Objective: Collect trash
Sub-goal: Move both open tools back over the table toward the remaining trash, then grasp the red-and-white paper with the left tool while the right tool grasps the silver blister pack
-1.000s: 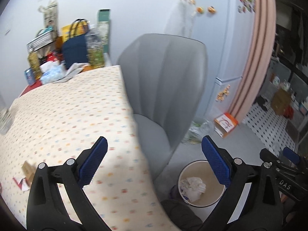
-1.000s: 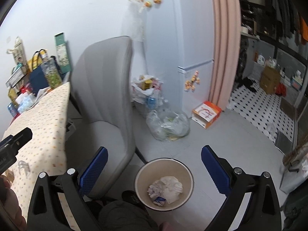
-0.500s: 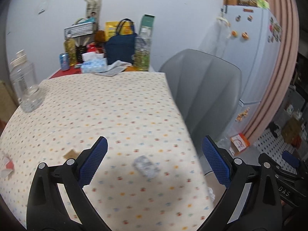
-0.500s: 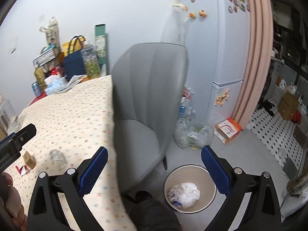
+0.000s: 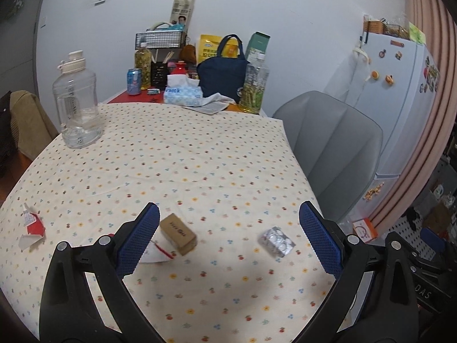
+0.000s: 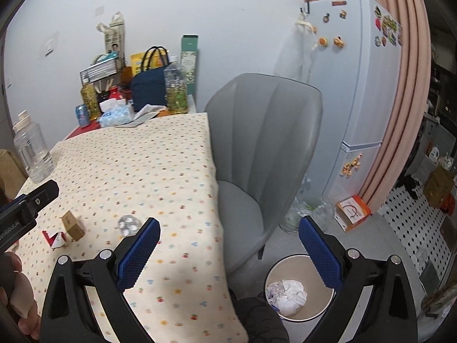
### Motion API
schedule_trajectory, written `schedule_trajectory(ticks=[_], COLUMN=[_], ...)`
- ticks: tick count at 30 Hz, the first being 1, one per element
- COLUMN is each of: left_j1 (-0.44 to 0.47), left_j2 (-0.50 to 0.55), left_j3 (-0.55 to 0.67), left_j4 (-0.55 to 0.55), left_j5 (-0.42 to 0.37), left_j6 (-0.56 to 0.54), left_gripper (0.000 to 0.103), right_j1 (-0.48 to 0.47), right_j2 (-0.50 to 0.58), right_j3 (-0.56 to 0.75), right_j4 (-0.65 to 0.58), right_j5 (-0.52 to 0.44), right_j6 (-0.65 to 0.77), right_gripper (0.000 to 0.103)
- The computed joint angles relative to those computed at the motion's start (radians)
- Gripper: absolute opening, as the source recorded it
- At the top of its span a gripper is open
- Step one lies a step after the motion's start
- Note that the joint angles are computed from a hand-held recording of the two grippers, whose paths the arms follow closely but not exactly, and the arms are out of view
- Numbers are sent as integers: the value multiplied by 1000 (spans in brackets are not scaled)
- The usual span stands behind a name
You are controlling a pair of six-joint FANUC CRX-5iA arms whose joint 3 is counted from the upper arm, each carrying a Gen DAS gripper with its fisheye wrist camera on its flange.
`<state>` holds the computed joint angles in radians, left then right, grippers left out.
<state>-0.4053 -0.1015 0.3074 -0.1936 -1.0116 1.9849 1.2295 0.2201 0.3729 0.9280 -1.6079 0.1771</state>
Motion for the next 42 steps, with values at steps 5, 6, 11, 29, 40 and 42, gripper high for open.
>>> schedule_trajectory(ticks=[5, 6, 11, 29, 40, 42], left_j1=[42, 52, 98, 195, 226, 219], left_j2=[-39, -47, -81, -97, -42, -24], left_j3=[-43, -53, -90, -148, -156, -143], left_j4=[5, 8, 17, 28, 81, 76], left_j5=[3, 4, 6, -47, -68, -78], left_j6=[10, 11, 14, -18, -80, -81], left_gripper=[97, 97, 97, 97, 97, 97], right_j1=[8, 9, 14, -2, -30, -37], right_j2=[46, 54, 100, 211, 231, 225], right_j3=[59, 70, 131, 258, 266, 254], right_j4=[-6, -8, -14, -78, -131, -142], right_j5=[8, 11, 22, 91, 104, 110], right_j6=[45, 54, 97, 191, 194, 185], right_gripper=[95, 95, 95, 95, 95, 95])
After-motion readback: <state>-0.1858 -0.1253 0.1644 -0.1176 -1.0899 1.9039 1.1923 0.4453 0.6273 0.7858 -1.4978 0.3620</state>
